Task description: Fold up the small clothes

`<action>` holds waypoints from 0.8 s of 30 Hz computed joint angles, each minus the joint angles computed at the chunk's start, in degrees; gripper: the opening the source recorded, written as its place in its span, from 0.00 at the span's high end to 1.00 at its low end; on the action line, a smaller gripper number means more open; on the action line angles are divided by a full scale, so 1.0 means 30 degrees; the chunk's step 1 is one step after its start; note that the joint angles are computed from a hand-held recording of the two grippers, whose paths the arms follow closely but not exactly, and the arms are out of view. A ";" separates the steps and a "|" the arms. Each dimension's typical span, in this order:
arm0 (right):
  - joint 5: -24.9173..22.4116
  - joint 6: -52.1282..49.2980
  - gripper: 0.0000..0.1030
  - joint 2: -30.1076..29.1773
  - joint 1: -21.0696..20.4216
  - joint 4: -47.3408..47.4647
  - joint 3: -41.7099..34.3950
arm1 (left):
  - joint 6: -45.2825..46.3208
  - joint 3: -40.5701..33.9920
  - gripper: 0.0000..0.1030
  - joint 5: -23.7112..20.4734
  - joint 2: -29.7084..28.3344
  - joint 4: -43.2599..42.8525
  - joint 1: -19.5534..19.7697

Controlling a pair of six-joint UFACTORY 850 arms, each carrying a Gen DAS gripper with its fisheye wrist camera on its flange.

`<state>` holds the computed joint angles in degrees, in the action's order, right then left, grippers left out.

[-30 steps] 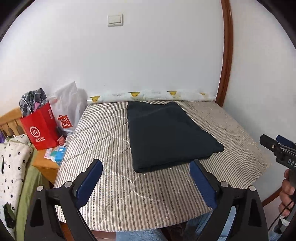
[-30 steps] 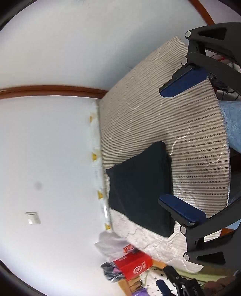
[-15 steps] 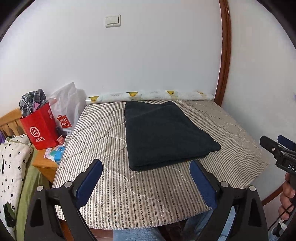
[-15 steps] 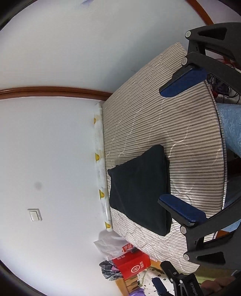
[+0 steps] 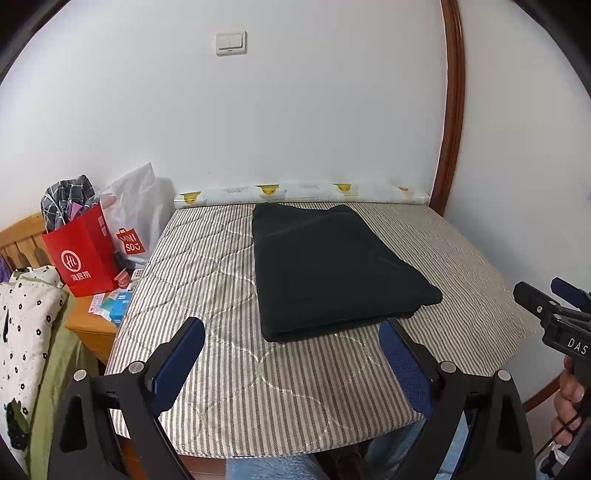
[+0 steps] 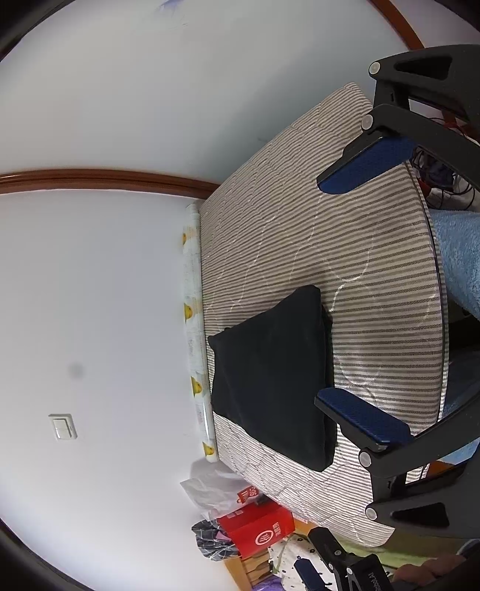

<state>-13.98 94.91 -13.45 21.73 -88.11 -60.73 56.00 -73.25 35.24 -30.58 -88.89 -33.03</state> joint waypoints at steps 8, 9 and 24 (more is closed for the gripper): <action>-0.0077 0.0202 0.00 0.0090 0.0172 -0.0267 0.0085 | 0.0051 -0.0002 0.07 0.0073 0.0016 -0.0048 -0.0044; -0.0062 0.0256 0.00 0.0122 0.0154 -0.0327 0.0110 | 0.0093 -0.0012 0.07 0.0091 0.0012 -0.0067 -0.0046; 0.0031 0.0332 0.00 0.0318 0.0104 -0.0432 0.0226 | 0.0026 0.0028 0.07 0.0005 0.0038 0.0013 -0.0013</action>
